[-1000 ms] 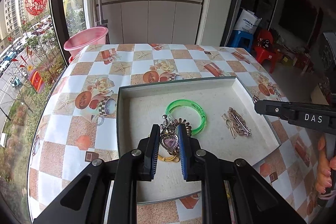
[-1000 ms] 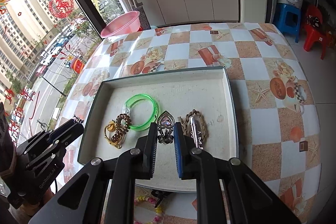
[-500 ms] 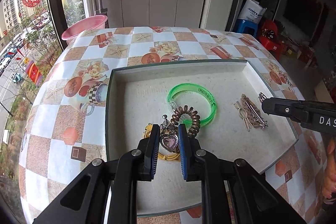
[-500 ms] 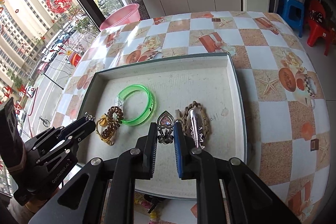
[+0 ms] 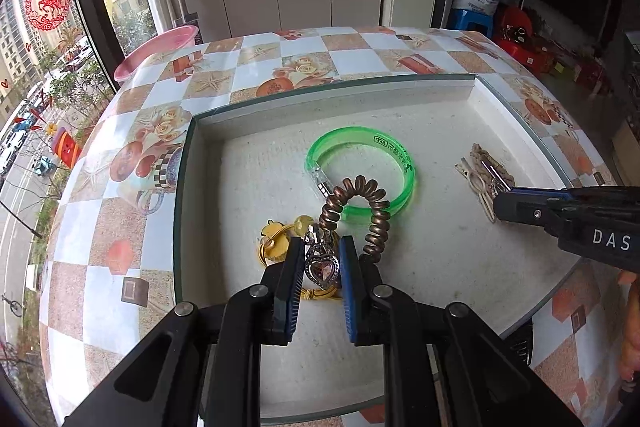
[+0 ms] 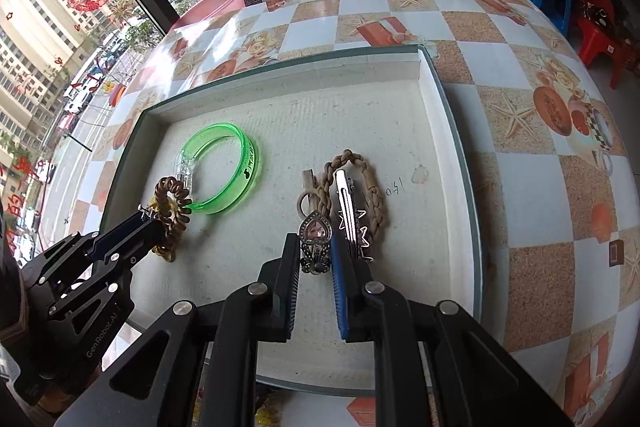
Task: Organize jewelry
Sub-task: 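Open the right tool beside the braided bracelet while the left tool releases its pendant near the coil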
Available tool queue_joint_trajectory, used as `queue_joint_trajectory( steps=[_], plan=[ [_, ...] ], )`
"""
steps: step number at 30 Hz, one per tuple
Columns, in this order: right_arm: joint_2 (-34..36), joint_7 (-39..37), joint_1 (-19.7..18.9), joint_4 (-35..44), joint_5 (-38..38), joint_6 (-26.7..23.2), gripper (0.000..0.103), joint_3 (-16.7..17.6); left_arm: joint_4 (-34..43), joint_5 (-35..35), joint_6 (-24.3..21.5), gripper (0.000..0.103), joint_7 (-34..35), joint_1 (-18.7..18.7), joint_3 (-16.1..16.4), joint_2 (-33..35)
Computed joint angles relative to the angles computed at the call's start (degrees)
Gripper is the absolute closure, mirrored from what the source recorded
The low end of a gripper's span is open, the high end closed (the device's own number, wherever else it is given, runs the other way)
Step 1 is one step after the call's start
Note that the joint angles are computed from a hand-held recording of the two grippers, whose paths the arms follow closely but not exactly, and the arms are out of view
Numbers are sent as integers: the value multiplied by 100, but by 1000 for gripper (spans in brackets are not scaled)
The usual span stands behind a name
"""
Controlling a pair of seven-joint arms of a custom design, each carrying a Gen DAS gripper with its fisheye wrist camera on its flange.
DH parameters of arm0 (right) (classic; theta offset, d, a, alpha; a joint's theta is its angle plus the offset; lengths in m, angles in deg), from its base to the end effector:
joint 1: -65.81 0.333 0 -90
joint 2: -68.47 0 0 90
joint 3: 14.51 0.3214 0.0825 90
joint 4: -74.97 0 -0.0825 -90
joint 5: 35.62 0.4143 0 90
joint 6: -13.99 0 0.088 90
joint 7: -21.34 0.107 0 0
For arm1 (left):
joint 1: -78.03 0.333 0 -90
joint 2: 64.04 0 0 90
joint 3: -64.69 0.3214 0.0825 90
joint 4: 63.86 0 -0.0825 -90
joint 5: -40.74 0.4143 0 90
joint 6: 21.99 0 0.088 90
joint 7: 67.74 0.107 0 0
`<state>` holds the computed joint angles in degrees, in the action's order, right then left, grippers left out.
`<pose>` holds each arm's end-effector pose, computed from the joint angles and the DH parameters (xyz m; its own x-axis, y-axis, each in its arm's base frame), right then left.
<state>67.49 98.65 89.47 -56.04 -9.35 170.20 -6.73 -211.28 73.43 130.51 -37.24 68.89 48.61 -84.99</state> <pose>0.4957 0.2838 0.3923 0.4228 -0.8718 -0.2474 -0.8526 -0.2902 -0.4346 0.4179 -0.2137 0.4135 0.1477 -0.9886 -0.0302 -0.8111 -0.1036 -0.5756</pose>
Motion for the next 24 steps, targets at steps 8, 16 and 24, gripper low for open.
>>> queue_joint_trajectory(
  steps=[8, 16, 24],
  plan=[
    [-2, -248, -3, 26, 330, -87, 74, -18, 66, -76, -138, 73, -78, -37, 2, 35],
    [-217, -671, 20, -83, 938, -38, 46, -51, 70, -38, -245, 73, -188, -63, -36, -81],
    [-471, -842, 47, -205, 1331, -25, 39, -122, 110, -49, -325, 73, -184, -128, -43, -201]
  ],
)
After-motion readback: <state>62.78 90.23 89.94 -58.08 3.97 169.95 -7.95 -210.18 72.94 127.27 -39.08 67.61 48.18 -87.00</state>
